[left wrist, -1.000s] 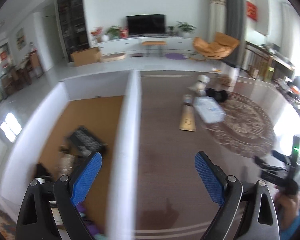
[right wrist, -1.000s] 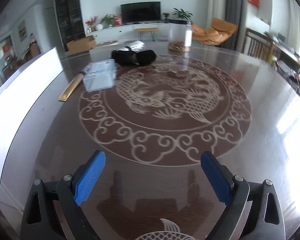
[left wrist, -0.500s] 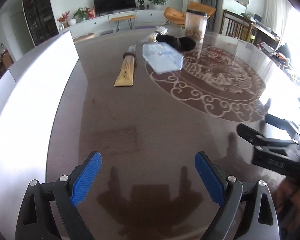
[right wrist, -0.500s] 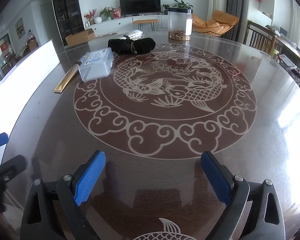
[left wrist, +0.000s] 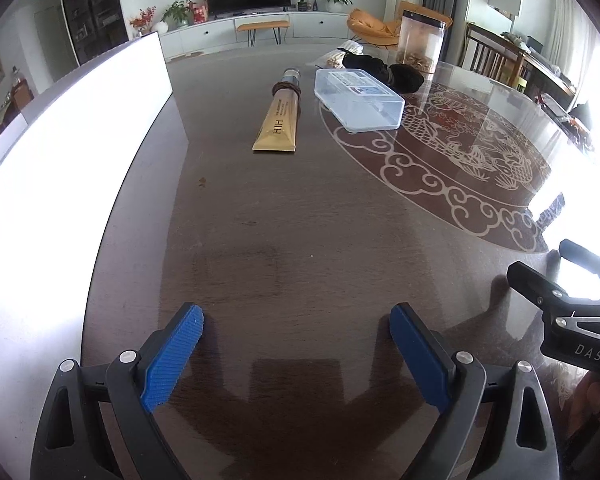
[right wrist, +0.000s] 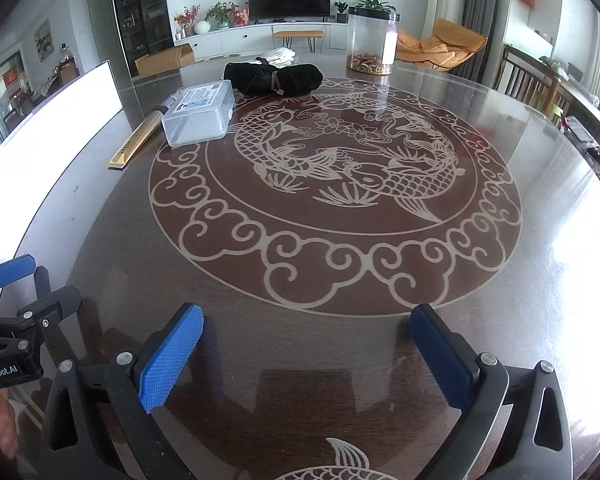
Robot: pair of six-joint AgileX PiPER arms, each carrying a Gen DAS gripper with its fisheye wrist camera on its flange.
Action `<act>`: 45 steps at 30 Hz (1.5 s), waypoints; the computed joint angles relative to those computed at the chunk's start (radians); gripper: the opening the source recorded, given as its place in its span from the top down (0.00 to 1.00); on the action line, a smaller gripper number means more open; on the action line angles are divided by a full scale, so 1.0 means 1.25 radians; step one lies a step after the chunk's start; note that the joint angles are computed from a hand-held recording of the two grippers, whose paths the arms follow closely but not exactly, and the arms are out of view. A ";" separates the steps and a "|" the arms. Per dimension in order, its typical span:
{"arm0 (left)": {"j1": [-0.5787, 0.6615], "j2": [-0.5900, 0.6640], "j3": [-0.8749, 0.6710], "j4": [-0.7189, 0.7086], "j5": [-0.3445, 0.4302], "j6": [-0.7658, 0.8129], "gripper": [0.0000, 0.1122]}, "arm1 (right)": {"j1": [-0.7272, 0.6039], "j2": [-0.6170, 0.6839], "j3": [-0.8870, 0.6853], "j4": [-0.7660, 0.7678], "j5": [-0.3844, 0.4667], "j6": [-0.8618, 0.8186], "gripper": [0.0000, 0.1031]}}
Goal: Organize objects
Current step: 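Bring both open grippers back over the table, then reach the left gripper to the gold HIH tube and close on it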
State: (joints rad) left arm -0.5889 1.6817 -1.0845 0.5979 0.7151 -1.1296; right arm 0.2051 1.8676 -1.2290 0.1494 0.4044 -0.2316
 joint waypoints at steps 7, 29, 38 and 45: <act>0.006 0.006 -0.002 0.002 -0.002 -0.004 0.08 | 0.000 0.001 0.000 0.000 -0.001 0.000 0.00; 0.225 0.161 -0.331 -0.248 0.041 0.326 0.08 | -0.001 -0.001 0.001 0.003 0.000 -0.004 0.00; 0.284 0.440 -0.734 -0.360 0.193 0.504 0.08 | -0.001 -0.003 0.002 0.005 0.000 -0.006 0.00; 0.267 0.560 -0.932 -0.294 0.266 0.534 0.08 | 0.000 -0.002 0.002 0.004 0.000 -0.004 0.00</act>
State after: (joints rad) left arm -0.2558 2.3814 -2.2490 0.2303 1.0481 -0.4625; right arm 0.2053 1.8649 -1.2261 0.1540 0.4046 -0.2372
